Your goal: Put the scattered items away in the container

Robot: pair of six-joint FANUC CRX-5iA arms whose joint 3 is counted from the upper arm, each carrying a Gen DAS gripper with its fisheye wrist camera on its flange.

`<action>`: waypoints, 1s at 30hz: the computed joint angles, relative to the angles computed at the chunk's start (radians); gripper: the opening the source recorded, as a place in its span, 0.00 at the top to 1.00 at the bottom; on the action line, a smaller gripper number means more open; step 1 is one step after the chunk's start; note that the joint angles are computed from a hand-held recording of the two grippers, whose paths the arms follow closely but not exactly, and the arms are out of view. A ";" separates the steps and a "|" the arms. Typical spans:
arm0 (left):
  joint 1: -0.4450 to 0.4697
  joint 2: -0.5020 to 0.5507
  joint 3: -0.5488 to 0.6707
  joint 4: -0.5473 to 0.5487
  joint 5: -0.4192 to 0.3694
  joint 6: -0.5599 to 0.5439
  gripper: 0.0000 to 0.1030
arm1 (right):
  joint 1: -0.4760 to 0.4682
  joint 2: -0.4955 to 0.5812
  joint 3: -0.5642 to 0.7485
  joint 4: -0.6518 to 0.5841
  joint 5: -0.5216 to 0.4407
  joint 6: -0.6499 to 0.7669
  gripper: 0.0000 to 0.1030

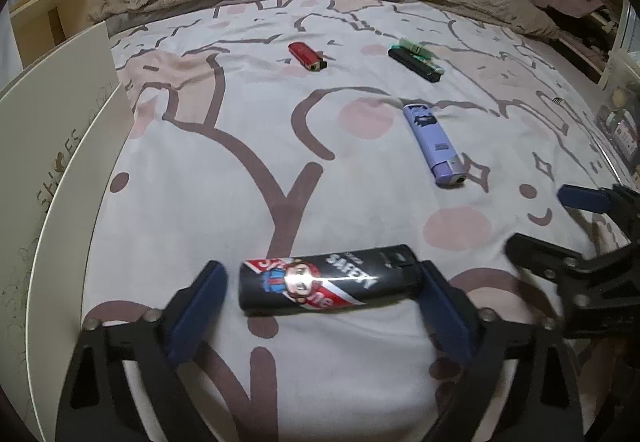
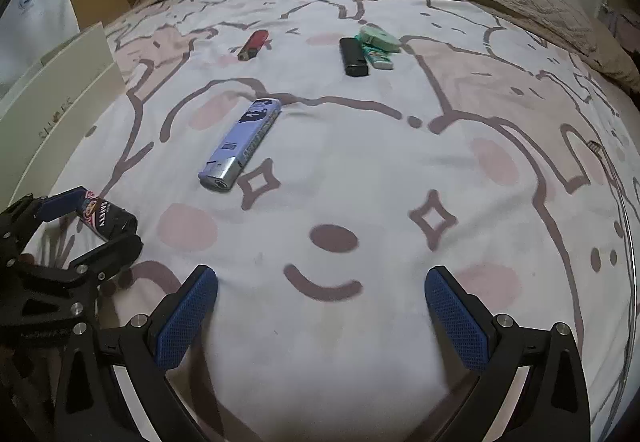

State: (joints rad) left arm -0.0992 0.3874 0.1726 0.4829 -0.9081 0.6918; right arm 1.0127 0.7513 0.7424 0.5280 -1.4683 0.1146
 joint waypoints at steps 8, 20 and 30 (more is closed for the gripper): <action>0.021 -0.017 -0.029 0.035 -0.008 -0.059 0.19 | -0.024 0.068 0.113 0.021 0.036 0.033 0.26; 0.036 -0.065 -0.104 0.053 0.028 -0.121 0.19 | -0.053 0.194 0.303 0.047 0.015 0.094 0.34; 0.053 -0.107 -0.163 0.075 0.045 -0.177 0.19 | -0.061 0.097 0.101 0.098 0.133 0.001 0.64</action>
State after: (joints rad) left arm -0.0460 0.2802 0.0095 0.5577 -0.8628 0.5144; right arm 0.9517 0.8479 0.8437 0.6255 -1.3352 0.1153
